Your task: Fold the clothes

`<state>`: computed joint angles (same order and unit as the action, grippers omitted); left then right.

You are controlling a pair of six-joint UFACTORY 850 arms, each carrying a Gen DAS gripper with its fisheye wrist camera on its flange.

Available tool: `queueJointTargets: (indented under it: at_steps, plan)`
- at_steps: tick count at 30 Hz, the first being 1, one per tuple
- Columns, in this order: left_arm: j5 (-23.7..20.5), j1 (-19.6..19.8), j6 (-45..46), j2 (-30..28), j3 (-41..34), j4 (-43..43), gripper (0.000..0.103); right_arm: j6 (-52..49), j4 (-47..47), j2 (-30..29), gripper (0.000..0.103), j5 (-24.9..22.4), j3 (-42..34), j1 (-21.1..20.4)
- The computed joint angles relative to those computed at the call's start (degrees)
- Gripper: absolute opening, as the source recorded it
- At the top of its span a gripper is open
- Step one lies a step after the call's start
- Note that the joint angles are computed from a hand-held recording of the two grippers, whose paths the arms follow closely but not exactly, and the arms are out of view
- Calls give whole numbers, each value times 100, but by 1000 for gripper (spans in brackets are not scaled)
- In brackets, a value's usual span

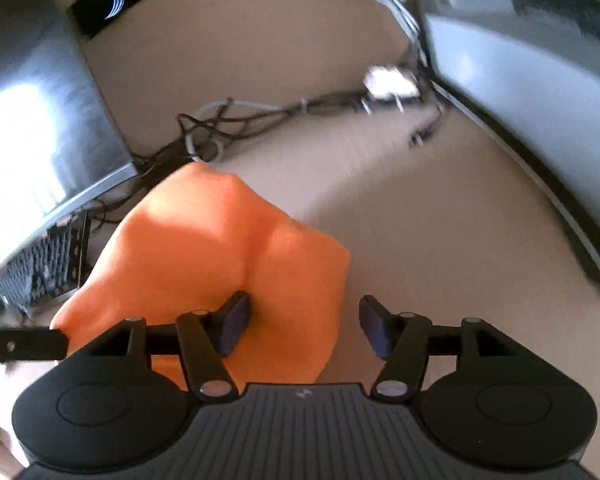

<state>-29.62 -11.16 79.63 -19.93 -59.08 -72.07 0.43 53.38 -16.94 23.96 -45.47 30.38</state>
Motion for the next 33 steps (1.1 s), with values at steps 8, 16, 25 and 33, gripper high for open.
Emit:
queueJointTargets:
  at_steps: [8,16,25,33]
  plan:
    - [527,-475,-103,-197,-169,416,100,-1890,1019,201,73,224,83,110]
    - [625,-608,24,-459,-236,461,101,-3043,1041,89,75,1209,-437,217]
    - [270,-419,16,-414,-222,311,100,-4157,1879,-734,88,539,-1220,-75]
    - [331,-472,42,-389,-180,333,100,-4320,3001,-283,100,1615,-471,336]
